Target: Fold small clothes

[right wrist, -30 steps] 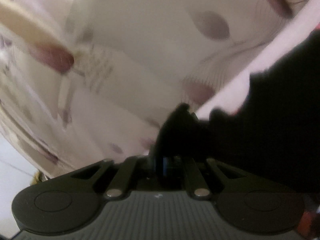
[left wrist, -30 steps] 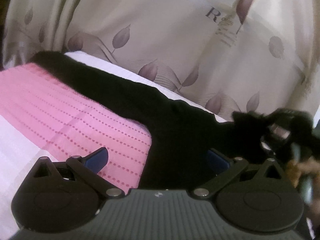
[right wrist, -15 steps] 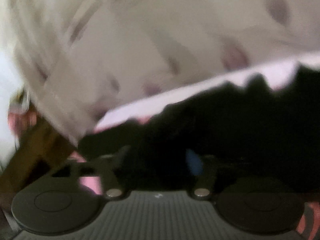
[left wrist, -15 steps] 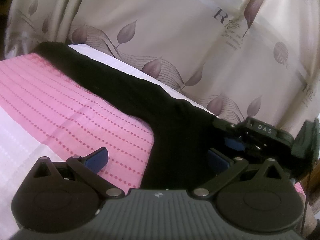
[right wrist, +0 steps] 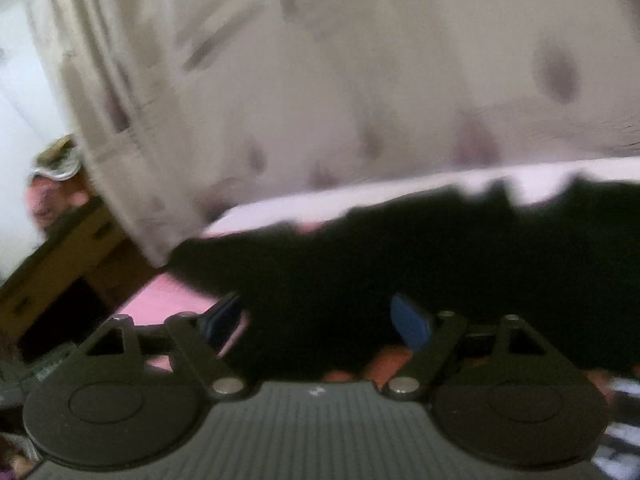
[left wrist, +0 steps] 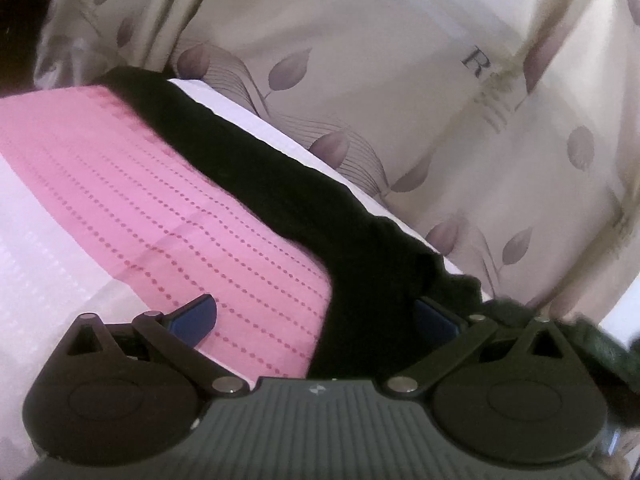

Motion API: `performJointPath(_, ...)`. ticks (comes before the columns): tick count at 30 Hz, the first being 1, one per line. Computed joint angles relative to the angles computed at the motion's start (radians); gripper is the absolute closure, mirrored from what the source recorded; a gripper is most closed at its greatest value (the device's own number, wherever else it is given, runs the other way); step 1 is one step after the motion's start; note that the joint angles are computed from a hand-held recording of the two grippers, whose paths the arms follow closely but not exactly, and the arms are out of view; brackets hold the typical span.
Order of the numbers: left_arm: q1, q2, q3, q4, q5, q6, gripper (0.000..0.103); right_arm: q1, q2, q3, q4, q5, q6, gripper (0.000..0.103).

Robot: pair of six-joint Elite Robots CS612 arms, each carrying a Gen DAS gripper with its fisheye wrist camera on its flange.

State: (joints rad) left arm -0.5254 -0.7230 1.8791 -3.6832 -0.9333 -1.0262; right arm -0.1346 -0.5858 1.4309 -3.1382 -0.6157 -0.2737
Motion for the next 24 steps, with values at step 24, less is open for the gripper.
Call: performJointPath(24, 0.425, -0.066, 0.006, 0.094, -0.414, -0.212, 0.032, -0.034, -0.066, 0.214, -0.245, -0.251, -0.218, 0.02)
